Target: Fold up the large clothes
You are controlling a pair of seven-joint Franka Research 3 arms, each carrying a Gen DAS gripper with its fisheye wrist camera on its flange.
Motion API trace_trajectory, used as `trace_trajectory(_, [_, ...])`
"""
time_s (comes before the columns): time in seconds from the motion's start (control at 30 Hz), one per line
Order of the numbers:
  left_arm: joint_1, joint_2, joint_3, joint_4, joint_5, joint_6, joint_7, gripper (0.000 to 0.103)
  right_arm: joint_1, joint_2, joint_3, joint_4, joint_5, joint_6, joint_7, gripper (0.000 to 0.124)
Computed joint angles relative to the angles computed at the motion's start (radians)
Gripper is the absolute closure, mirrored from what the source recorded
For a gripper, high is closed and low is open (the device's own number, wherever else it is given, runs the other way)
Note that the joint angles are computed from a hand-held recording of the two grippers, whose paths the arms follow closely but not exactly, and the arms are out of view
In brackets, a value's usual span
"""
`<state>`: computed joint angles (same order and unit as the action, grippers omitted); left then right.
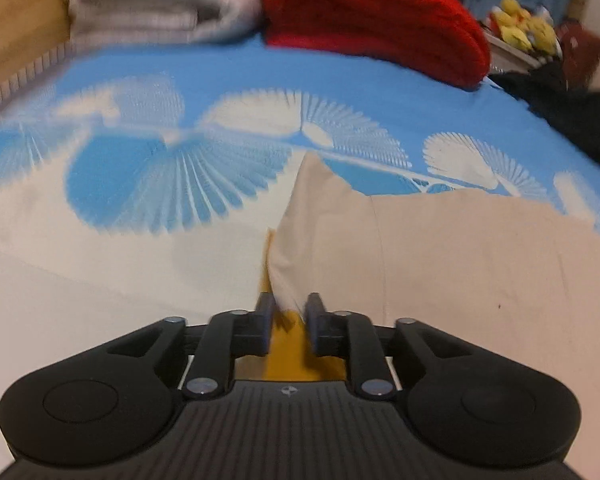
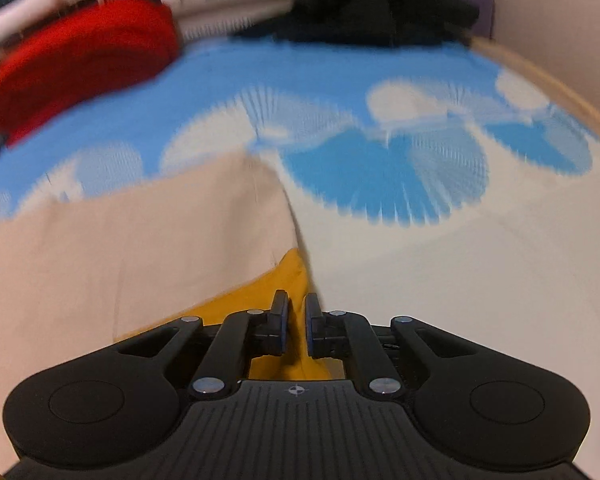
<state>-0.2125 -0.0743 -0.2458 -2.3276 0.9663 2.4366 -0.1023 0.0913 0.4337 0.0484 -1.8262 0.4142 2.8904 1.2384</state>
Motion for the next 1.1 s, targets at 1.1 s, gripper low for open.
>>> trace_trajectory(1.1, [-0.136, -0.261, -0.118, -0.094, -0.515, -0.232, 0.558, 0.043, -0.047, -0.433, -0.089, -0.405, -0.026, -0.159, -0.288, 0.095])
